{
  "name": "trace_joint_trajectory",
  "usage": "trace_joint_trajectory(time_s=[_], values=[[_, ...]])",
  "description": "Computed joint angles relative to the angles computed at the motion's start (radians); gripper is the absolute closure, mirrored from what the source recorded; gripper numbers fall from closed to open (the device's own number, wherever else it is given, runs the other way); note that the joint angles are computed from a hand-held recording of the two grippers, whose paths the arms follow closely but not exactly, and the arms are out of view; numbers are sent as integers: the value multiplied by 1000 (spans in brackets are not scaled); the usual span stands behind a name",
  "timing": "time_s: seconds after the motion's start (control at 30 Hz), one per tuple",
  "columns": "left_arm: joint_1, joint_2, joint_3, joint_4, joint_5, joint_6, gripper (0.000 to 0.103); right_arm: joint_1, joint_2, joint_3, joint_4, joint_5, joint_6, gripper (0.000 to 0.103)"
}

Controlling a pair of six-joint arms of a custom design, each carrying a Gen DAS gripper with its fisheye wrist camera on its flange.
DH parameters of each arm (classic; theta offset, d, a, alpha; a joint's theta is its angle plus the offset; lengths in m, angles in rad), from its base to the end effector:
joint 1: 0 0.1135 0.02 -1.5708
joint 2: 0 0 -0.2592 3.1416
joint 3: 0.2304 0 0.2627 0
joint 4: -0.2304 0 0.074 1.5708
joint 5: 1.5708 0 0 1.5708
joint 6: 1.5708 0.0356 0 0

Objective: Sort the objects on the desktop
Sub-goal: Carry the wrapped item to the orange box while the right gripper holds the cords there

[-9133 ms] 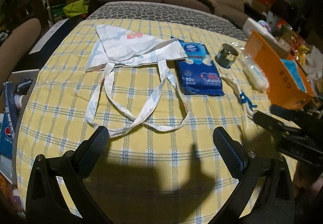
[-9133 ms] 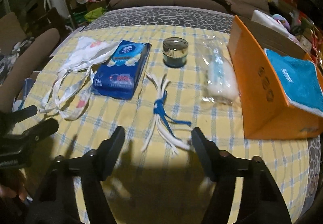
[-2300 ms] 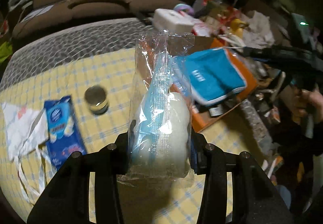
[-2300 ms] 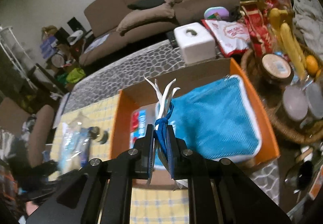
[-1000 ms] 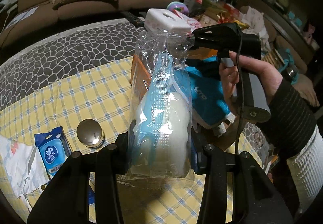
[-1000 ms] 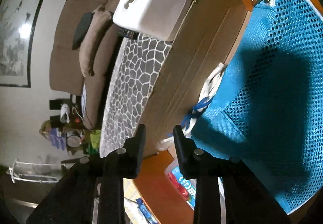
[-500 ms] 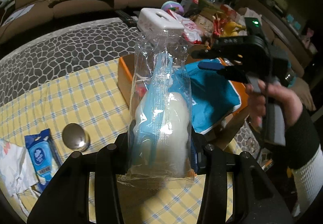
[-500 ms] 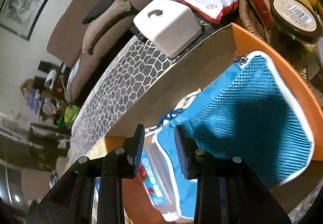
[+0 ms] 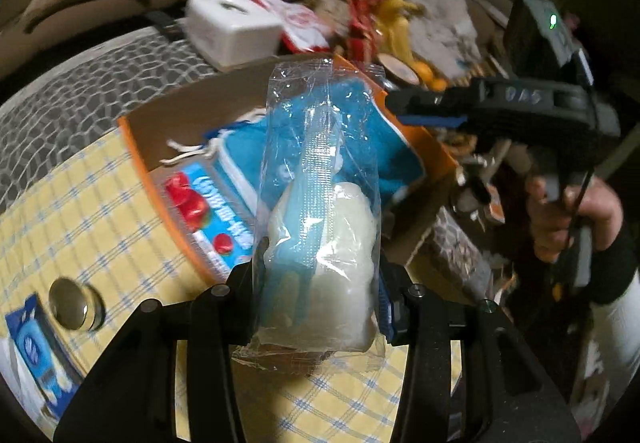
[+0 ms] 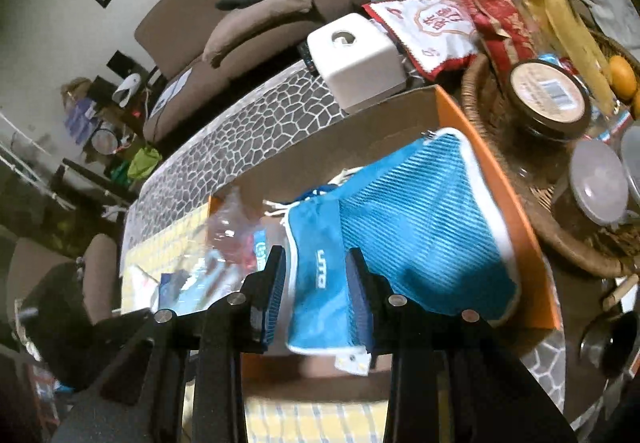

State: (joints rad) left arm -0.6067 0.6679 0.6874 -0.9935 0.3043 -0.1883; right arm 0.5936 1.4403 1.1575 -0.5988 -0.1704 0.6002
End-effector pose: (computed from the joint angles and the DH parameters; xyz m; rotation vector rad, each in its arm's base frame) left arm 0.1021 -0.0839 0.2497 0.6661 2.5413 -0.6835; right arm 0.2602 0.1829 0.2726 -0.0704 2.5758 0.7015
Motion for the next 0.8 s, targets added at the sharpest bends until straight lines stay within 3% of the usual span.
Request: trace_joint_trajectory(time_s=[0.17, 0.4, 0.8], values=[[-154, 67, -1, 44, -87, -24, 61, -34, -81, -67, -3, -4, -14, 69], [-320, 146, -5, 66, -253, 29, 61, -40, -107, -107, -2, -1, -27, 69], [-158, 212, -23, 161, -257, -114, 61, -41, -104, -141, 22, 29, -36, 69]])
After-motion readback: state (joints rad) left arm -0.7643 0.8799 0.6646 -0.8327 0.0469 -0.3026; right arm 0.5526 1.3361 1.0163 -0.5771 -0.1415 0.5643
